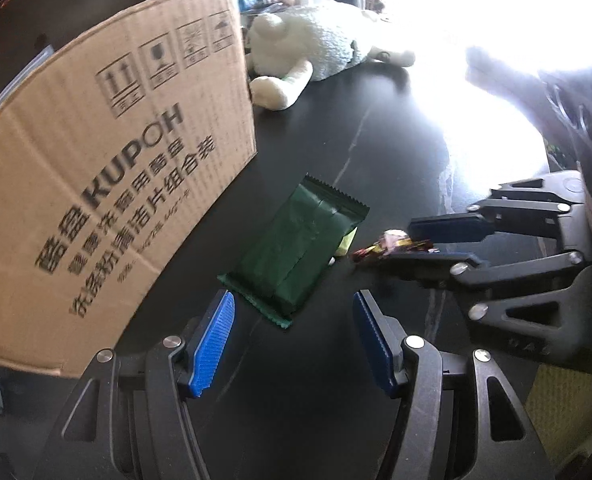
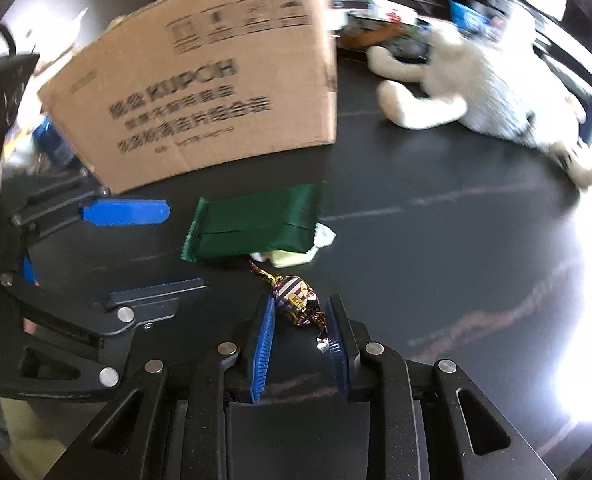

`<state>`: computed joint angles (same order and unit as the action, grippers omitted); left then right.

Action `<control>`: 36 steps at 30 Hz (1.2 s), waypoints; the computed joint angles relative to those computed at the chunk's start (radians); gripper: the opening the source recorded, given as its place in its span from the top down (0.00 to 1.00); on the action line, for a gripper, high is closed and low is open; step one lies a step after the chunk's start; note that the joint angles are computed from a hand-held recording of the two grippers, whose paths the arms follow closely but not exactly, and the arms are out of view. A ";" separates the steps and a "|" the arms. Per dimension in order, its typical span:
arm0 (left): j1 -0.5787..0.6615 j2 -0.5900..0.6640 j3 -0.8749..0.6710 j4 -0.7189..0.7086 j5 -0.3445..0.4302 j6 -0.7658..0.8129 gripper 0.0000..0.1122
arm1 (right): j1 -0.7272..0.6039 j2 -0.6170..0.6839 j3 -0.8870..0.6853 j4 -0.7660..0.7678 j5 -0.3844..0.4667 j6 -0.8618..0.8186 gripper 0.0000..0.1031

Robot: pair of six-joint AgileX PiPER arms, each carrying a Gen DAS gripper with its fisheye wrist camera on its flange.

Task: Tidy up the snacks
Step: 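Reach to the table and grasp the brown wrapped candy with the right tool, then grasp the dark green bar with the left tool while the right tool holds the candy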

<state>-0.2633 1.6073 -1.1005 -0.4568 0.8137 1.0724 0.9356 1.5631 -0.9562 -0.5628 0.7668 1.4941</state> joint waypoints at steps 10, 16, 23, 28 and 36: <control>-0.033 0.068 -0.056 -0.056 0.012 0.020 0.46 | 0.129 -0.044 0.050 -0.223 0.164 0.429 0.73; -0.054 0.107 -0.085 -0.080 -0.001 0.032 0.46 | 0.119 -0.047 0.078 -0.318 0.146 0.535 0.73; -0.078 0.135 -0.121 -0.067 -0.005 0.059 0.46 | 0.092 -0.055 0.112 -0.340 0.114 0.583 0.73; -0.099 0.174 -0.153 -0.036 0.013 0.043 0.46 | 0.083 -0.050 0.115 -0.334 0.105 0.584 0.73; -0.060 0.147 -0.122 -0.105 0.043 0.083 0.72 | 0.080 -0.053 0.122 -0.338 0.096 0.591 0.73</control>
<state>-0.3237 1.7548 -1.2225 -0.5620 0.8564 1.1549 1.0154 1.5098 -0.8339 -0.9009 0.8630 2.0849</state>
